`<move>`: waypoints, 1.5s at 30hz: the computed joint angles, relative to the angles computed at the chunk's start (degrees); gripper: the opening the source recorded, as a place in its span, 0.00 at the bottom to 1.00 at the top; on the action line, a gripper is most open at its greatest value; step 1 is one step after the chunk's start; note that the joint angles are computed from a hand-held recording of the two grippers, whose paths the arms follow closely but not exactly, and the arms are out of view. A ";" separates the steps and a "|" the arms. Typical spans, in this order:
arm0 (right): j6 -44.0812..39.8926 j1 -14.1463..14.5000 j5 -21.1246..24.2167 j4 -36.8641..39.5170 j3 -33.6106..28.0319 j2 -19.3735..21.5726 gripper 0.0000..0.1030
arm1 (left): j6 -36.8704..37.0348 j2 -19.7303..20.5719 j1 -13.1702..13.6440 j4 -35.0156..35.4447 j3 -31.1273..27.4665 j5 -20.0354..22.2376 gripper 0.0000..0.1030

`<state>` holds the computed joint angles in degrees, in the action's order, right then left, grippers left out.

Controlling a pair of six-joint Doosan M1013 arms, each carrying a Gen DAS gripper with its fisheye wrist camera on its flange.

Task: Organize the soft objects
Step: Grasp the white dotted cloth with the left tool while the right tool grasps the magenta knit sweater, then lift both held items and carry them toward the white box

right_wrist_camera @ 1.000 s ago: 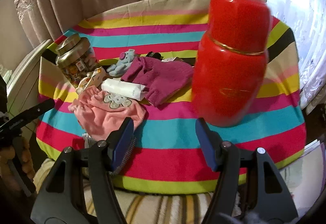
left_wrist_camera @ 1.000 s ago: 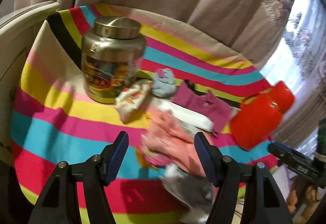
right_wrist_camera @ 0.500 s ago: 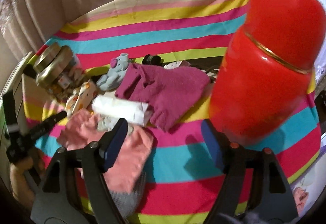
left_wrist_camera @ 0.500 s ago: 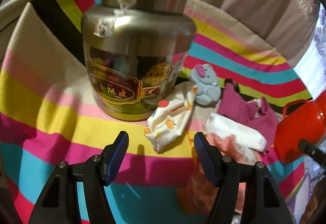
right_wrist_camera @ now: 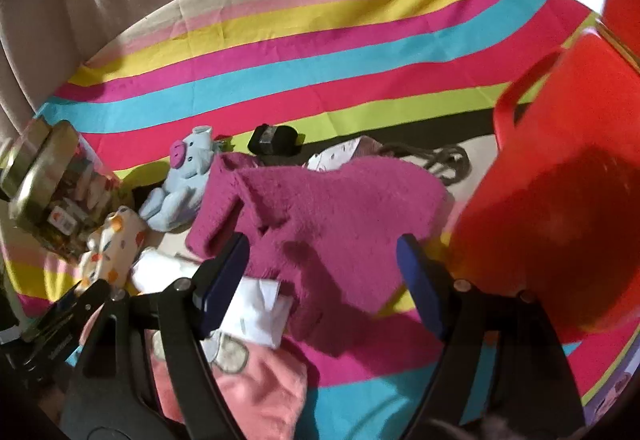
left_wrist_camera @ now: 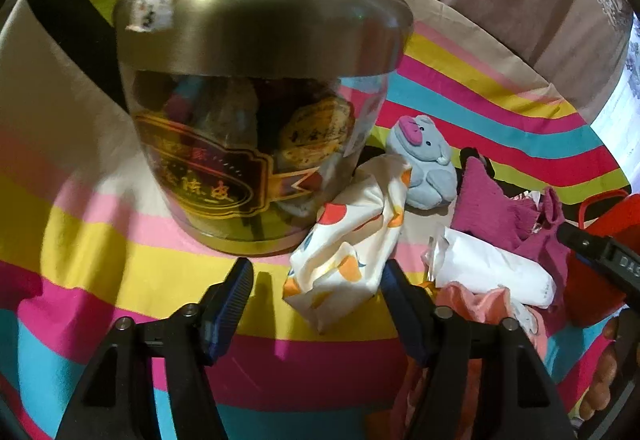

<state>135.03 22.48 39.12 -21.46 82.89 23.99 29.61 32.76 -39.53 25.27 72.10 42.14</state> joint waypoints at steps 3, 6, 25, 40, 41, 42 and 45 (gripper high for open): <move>0.18 -0.05 -0.52 -0.62 -0.52 0.88 0.76 | 1.70 0.37 0.16 -1.03 -0.28 -0.71 0.47; 1.38 0.04 -0.51 -1.98 -1.09 1.73 0.76 | 1.84 0.75 0.10 -0.38 -0.56 -1.09 0.35; 3.11 -0.37 -8.68 -4.41 5.71 -3.19 0.16 | -10.18 -3.72 -1.91 11.80 4.74 -4.58 0.24; 4.15 1.64 -12.52 -9.54 10.97 -10.22 0.14 | -17.95 -7.83 -4.38 18.49 8.48 -6.36 0.23; 3.74 1.64 -12.56 -9.16 11.41 -10.69 0.13 | -17.86 -8.00 -4.59 18.46 8.53 -6.54 0.23; 3.36 1.69 -12.57 -8.76 11.86 -11.18 0.13 | -17.78 -8.11 -4.82 18.42 8.51 -6.62 0.23; 2.57 1.82 -12.59 -7.81 13.32 -12.61 0.13 | -17.77 -8.52 -5.66 18.94 8.48 -6.95 0.23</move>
